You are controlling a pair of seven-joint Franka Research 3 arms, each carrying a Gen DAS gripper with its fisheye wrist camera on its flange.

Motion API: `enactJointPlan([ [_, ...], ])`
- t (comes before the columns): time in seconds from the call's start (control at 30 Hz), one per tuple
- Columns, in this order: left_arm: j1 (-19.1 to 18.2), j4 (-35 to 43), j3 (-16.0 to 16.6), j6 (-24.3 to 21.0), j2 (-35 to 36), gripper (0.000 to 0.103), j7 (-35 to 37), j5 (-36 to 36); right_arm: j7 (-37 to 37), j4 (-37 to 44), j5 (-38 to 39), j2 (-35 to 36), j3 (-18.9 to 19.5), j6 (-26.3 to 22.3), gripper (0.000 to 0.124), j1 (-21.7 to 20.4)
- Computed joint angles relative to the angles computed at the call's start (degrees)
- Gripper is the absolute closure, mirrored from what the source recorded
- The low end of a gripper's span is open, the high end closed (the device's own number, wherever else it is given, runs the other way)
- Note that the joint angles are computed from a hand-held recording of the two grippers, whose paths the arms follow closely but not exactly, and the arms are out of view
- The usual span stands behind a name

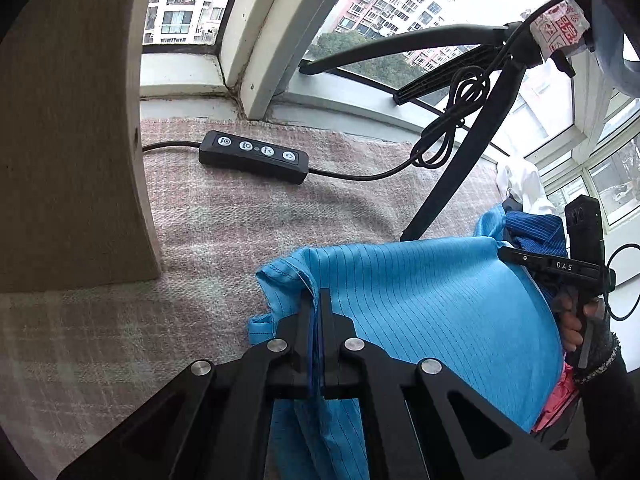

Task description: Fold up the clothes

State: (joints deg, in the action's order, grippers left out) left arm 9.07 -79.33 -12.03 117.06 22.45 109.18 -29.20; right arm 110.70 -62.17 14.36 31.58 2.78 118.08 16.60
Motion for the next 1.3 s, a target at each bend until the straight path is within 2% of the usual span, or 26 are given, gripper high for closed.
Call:
enactJointPlan([
  [0.13, 0.8, -2.4, 1.2, -0.1, -3.6, 0.096, 0.0, 0.8, -1.4, -0.1, 2.2, -0.3, 0.8, 0.1, 0.119, -1.1],
  [0.17, 1.1, -3.3, 1.8, 0.4, -4.9, 0.1, -0.3, 1.2, -1.3, -1.4, 3.6, -1.3, 1.1, 0.9, 0.118, -1.7],
  [0.27, 1.9, -8.5, 3.2, 3.0, -10.7, 0.101, 1.4, 0.8, -1.5, -7.5, 5.5, -6.7, 1.0, 4.3, 0.113, -2.4],
  [0.37, 1.8, -14.9, 4.5, 3.9, -17.8, 0.101, 5.5, -3.0, -2.6, -15.4, 5.3, -13.6, 0.7, 8.9, 0.109, -2.0],
  [0.47, -0.9, -22.5, 5.6, 4.6, -24.8, 0.101, 9.5, -6.1, -1.1, -23.9, 1.5, -21.2, 0.0, 14.6, 0.109, -0.4],
  [0.6, -5.6, -32.2, 6.6, 5.8, -31.5, 0.097, 13.3, -9.3, -4.8, -34.2, 2.0, -29.3, 2.3, 20.1, 0.109, 1.4],
  [0.7, -8.5, -36.6, 6.6, 9.7, -32.7, 0.097, 11.3, -7.3, -5.6, -38.8, 1.3, -31.7, 3.5, 20.6, 0.109, 3.0],
  [0.77, -9.3, -38.2, 6.6, 13.0, -32.1, 0.098, 7.5, -2.5, -4.5, -39.8, 0.9, -31.0, 3.6, 19.8, 0.109, 3.3],
  [0.83, -9.9, -38.7, 7.6, 13.0, -31.1, 0.101, 5.1, -0.2, -3.0, -40.1, 0.5, -29.9, 3.4, 18.9, 0.109, 3.4],
  [0.9, -9.9, -38.7, 9.3, 11.8, -32.0, 0.101, 5.0, -2.3, -2.9, -40.3, 1.1, -29.6, 3.2, 18.3, 0.109, 3.4],
  [0.93, -9.8, -39.0, 9.9, 12.7, -33.0, 0.101, 5.4, -3.2, -2.7, -40.9, 1.0, -30.3, 3.2, 19.3, 0.109, 3.4],
  [1.0, -9.8, -39.0, 11.1, 15.0, -34.0, 0.093, 5.7, -4.6, -2.4, -42.1, 0.7, -31.7, 3.2, 21.2, 0.109, 3.4],
  [1.07, -9.5, -37.0, 11.5, 14.8, -32.0, 0.065, 4.5, -3.7, -0.9, -42.3, -0.8, -32.5, 3.1, 22.3, 0.104, 3.3],
  [1.1, -9.1, -35.8, 11.4, 14.6, -30.8, 0.062, 3.4, -2.8, 0.0, -42.0, -1.5, -32.4, 3.1, 22.2, 0.096, 3.1],
  [1.13, -8.8, -34.6, 11.3, 14.3, -29.5, 0.06, 2.3, -1.8, 0.2, -41.7, -1.4, -32.3, 3.0, 22.1, 0.093, 3.0],
  [1.3, -6.1, -27.6, 10.4, 7.8, -21.6, 0.054, -1.2, -4.1, -0.8, -39.5, -1.7, -30.7, 2.9, 19.8, 0.093, 2.8],
])
